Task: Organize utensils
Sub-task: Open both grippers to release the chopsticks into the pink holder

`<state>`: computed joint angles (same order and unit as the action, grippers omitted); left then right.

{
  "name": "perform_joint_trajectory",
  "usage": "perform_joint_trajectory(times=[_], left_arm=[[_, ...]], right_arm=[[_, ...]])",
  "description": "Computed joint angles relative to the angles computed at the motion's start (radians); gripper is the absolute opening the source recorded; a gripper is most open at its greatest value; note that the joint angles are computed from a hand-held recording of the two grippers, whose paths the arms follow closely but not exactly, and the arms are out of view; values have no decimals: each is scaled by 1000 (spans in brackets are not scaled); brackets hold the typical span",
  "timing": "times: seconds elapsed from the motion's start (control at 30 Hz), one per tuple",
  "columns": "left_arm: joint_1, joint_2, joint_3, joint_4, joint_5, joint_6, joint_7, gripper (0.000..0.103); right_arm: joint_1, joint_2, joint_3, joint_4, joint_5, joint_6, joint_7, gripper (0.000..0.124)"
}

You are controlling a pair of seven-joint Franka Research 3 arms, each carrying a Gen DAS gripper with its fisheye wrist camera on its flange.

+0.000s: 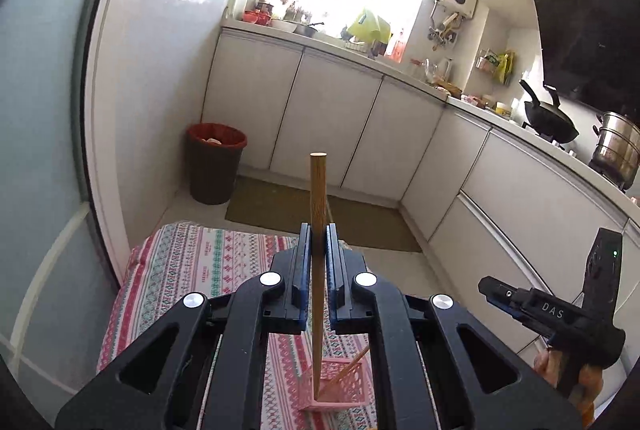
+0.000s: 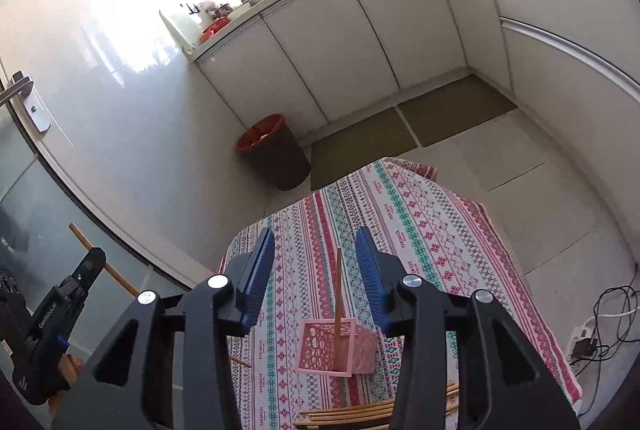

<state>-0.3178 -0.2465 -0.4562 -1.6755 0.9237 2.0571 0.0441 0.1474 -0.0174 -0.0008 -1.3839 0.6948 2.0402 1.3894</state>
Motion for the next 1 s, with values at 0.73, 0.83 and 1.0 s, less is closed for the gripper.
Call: perform_joint_trajectory(times=[0.73, 0.83, 1.0], left_arm=[[-120, 177, 85, 53, -11, 47, 43, 38], [-125, 171, 79, 57, -21, 63, 78, 44], [-147, 213, 82, 101, -205, 147, 330, 71]], right_arm=[[-70, 3, -35, -59, -177, -98, 113, 74], [-78, -9, -41, -87, -194, -154, 135, 74], [-111, -45, -68, -192, -191, -277, 206, 74]])
